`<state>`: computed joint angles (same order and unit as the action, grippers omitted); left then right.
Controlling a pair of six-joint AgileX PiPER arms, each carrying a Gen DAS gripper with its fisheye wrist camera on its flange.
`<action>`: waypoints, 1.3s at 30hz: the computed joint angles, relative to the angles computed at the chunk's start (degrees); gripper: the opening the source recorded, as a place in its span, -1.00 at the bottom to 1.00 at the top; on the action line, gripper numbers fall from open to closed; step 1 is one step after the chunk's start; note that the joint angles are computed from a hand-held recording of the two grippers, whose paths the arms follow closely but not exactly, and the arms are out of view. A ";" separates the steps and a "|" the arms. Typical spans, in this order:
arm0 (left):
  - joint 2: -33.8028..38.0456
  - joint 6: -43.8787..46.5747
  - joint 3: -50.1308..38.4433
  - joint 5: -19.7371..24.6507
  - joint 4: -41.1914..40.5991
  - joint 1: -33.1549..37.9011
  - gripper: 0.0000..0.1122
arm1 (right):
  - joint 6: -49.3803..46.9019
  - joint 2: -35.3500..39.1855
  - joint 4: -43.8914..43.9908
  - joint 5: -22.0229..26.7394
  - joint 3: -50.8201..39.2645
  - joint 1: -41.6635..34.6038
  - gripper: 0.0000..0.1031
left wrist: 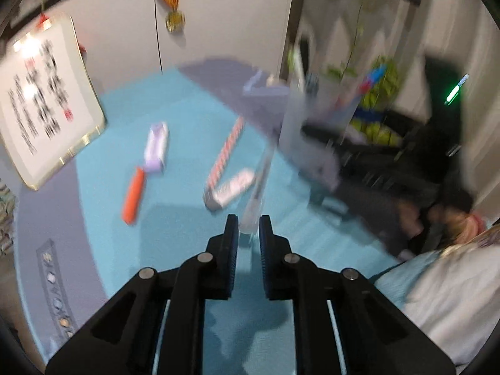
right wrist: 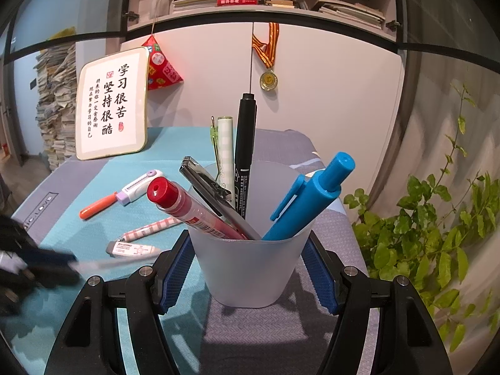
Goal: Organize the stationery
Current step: 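Lower the clear pen into the frosted cup and open the left tool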
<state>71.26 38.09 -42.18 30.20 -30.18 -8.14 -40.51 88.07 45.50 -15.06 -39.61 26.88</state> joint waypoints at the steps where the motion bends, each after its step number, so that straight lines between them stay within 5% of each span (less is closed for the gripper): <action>1: -1.31 0.80 -0.59 0.66 -0.70 0.64 -0.80 | -0.06 0.00 0.06 -0.02 0.00 0.02 0.36; 8: -5.41 -3.20 -8.36 4.62 0.27 0.30 -0.81 | 0.01 -0.01 0.00 0.06 -0.03 -0.03 0.36; 18: -6.23 -15.97 -18.58 2.30 14.64 -11.95 -0.81 | 1.50 -0.20 -1.66 0.48 0.05 -0.48 0.36; 30: 5.22 -26.02 -31.01 0.32 24.25 -21.02 -0.81 | 8.21 -0.25 -8.64 1.49 0.12 -1.80 0.36; 39: 10.41 -24.45 -34.25 2.12 19.80 -19.19 -0.82 | 11.31 -0.12 -11.81 1.66 0.20 -2.26 0.36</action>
